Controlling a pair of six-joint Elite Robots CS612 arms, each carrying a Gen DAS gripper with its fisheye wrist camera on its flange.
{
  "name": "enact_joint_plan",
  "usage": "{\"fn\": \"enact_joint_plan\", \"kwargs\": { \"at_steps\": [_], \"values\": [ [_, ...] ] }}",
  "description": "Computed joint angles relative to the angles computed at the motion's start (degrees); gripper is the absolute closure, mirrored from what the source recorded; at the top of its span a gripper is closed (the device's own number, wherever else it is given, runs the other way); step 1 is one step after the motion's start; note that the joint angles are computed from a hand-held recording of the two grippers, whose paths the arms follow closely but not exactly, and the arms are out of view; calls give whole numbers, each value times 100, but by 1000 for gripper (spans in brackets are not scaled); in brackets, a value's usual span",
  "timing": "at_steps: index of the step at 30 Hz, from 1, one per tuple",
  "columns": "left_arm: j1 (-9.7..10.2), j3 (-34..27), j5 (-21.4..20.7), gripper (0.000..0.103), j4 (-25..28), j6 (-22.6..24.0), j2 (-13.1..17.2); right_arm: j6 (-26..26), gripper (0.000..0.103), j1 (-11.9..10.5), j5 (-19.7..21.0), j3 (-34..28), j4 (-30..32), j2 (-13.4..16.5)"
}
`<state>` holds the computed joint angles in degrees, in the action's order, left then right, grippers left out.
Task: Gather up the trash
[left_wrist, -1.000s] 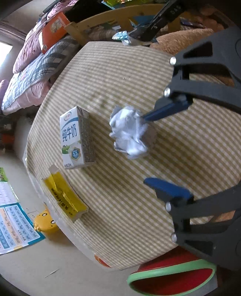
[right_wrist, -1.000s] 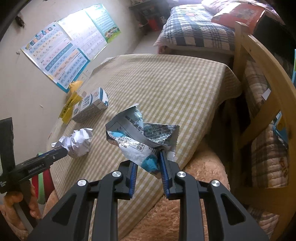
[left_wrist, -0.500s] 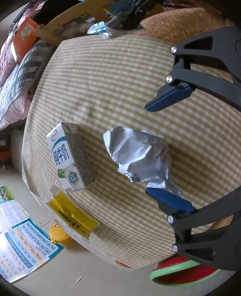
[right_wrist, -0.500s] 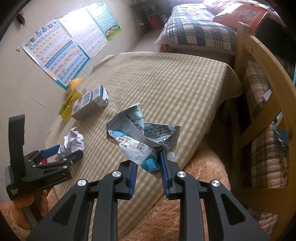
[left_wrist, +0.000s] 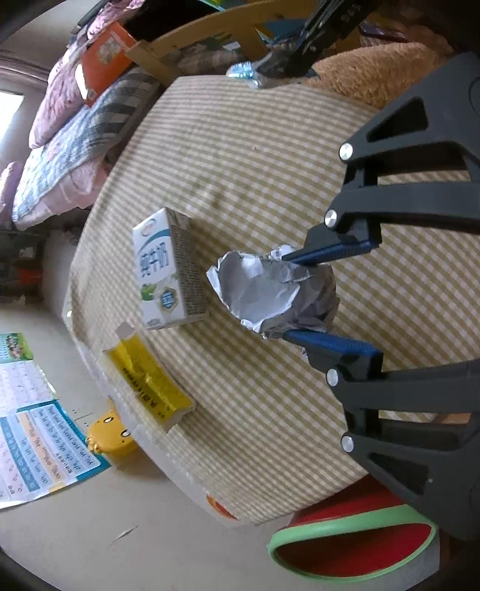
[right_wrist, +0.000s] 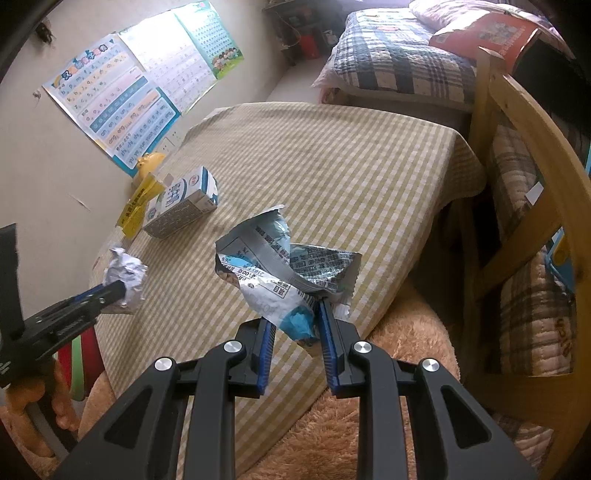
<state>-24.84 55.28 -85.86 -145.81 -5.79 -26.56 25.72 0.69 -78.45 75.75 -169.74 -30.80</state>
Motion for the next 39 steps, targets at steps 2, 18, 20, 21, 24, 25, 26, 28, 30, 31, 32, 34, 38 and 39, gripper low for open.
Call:
{"fn": "enact_joint_plan", "kwargs": {
  "at_steps": [2,18,20,21,24,25,26,28,30,31,32,34,38,39],
  "values": [
    [14,124,-27,69,-189,-47,-78,-51,81,27,-26,-28,14,-8],
    [146,660,-153,69,-1044,-311,-382,-679,81,331,128,-476,340,0],
    [180,730,-151,69,-1131,-388,-414,-760,81,369,118,-544,398,4],
    [197,762,-152,69,-1168,-409,-429,-801,81,388,101,-571,420,5],
    [255,891,-147,69,-1301,-506,-487,-943,81,452,53,-700,535,27],
    [271,921,-145,69,-1330,-536,-501,-996,81,476,55,-754,577,39],
    [293,965,-135,69,-1377,-578,-520,-1039,81,492,52,-780,597,43],
    [326,1034,-105,69,-1454,-634,-548,-1189,81,553,-3,-894,669,68],
    [366,1117,-64,69,-1536,-712,-581,-1321,81,611,-47,-1013,737,101],
    [386,1158,-50,69,-1569,-754,-598,-1368,81,624,-45,-1039,753,107],
    [417,1196,-36,69,-1600,-817,-613,-1429,81,654,-44,-1114,799,128],
    [466,1252,-16,69,-1637,-916,-633,-1535,81,696,-31,-1217,855,160],
    [574,1381,56,69,-1729,-1128,-684,-1749,81,789,22,-1460,991,238],
    [599,1422,78,69,-1757,-1169,-702,-1796,81,811,35,-1509,1022,252]
  ]
}}
